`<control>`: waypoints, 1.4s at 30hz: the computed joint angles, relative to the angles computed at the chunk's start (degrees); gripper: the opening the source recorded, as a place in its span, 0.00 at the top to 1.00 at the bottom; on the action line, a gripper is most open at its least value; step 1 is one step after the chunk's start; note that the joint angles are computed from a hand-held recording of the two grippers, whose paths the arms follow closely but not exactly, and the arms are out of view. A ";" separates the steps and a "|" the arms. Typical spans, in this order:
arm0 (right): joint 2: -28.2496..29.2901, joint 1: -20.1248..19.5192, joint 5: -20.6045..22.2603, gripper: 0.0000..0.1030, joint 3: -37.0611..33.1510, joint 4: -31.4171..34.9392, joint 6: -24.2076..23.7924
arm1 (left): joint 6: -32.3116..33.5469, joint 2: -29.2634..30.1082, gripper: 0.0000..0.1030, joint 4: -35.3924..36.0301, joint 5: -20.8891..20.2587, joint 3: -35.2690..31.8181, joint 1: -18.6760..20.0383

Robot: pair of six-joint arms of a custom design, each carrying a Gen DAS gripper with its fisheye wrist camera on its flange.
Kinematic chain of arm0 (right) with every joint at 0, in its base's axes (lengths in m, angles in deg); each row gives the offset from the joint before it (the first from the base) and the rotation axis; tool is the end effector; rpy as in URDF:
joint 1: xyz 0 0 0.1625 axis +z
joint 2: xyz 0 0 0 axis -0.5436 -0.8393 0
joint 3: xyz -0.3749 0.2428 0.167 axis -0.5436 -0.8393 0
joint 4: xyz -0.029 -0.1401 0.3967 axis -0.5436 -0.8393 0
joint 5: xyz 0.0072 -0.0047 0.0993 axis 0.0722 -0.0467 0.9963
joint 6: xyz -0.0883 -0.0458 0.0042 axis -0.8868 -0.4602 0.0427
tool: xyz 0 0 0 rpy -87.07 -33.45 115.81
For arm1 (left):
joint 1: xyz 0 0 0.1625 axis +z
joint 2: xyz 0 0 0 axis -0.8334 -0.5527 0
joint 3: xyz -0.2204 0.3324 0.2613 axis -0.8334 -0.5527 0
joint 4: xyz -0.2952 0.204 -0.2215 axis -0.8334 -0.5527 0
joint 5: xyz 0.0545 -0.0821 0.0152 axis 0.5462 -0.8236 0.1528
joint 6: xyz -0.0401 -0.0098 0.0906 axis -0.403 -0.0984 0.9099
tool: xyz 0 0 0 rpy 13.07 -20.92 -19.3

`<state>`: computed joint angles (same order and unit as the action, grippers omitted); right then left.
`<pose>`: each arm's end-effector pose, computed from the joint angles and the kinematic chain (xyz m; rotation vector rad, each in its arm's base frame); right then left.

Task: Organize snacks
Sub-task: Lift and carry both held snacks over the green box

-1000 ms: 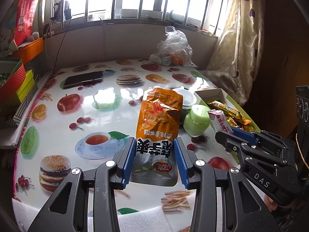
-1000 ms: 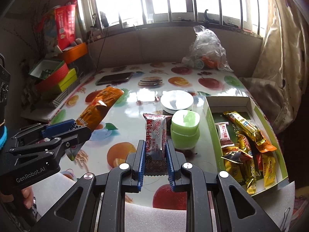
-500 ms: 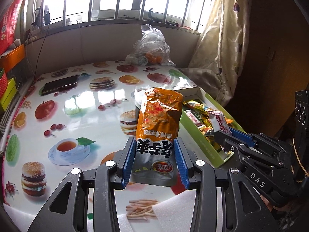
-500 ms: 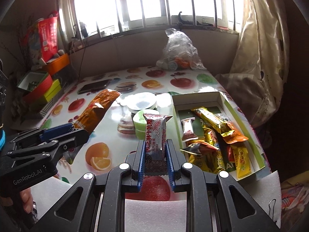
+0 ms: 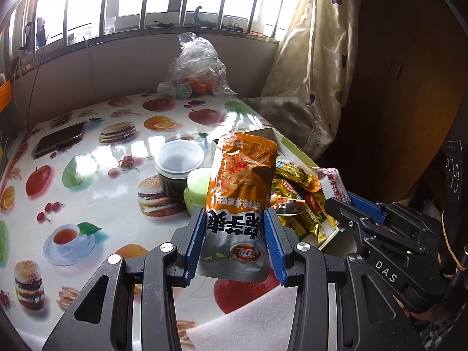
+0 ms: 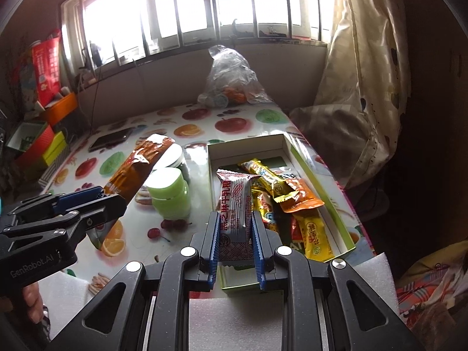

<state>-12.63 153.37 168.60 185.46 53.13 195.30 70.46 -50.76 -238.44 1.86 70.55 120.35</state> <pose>0.2957 -0.3880 -0.0822 0.4049 -2.1887 1.1248 -0.0276 -0.4540 0.2868 0.8566 2.5148 -0.7455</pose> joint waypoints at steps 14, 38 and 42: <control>-1.82 -2.65 1.03 0.81 0.82 -0.61 -1.34 | -2.09 6.04 0.59 0.39 -1.52 -4.08 -0.46; -1.60 -9.57 2.34 0.81 -1.38 -0.05 -6.10 | -4.33 19.86 0.59 1.50 1.84 -11.99 0.46; -1.77 -10.14 1.71 0.81 -1.05 -0.88 -7.12 | -4.74 21.17 0.59 1.83 2.24 -12.83 0.35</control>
<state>-14.40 143.24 170.31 184.41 52.25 188.18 65.72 -29.59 -236.61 4.10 57.73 120.71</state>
